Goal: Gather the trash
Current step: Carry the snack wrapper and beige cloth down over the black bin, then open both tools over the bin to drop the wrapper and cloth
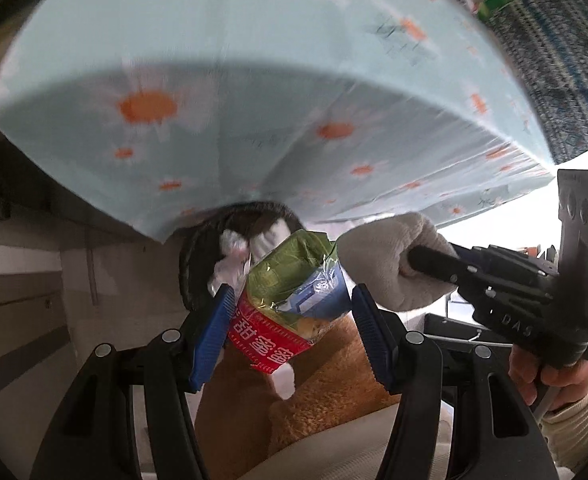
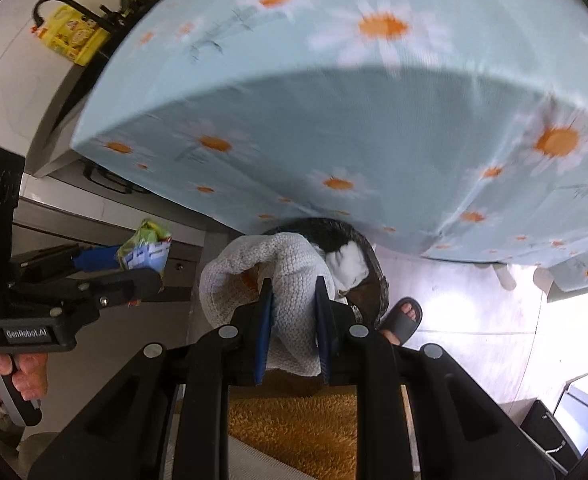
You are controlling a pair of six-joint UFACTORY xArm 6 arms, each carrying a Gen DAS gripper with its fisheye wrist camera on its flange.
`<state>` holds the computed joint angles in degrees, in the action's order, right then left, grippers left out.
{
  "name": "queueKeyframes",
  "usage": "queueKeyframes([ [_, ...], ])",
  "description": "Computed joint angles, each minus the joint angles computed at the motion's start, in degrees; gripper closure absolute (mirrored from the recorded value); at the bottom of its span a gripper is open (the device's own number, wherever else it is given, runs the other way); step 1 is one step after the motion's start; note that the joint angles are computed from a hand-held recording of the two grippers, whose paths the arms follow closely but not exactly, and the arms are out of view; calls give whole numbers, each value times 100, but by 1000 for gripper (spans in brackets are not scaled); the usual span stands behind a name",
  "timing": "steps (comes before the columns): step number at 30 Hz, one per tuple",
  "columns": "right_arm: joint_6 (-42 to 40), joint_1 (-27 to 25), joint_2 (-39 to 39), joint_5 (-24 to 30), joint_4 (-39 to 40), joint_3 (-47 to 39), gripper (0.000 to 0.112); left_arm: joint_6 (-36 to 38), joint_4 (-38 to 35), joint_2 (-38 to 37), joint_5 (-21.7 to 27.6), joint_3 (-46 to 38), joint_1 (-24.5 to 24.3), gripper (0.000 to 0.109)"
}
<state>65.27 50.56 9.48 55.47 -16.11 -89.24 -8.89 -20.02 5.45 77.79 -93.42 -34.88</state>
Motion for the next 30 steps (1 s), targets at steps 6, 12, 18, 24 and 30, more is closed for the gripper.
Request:
queueKeyframes([
  [6,86,-97,103,-148,260,152,91,-19,-95,27,27,335,49,50],
  [12,101,-96,321,-105,496,52,86,13,-120,82,32,483,76,49],
  [18,338,-86,250,-194,396,126,73,94,-75,186,98,416,119,41],
  [24,596,-53,81,-305,261,317,73,128,5,240,167,233,152,41],
  [30,786,44,64,-160,80,219,73,164,-15,178,194,172,188,41],
])
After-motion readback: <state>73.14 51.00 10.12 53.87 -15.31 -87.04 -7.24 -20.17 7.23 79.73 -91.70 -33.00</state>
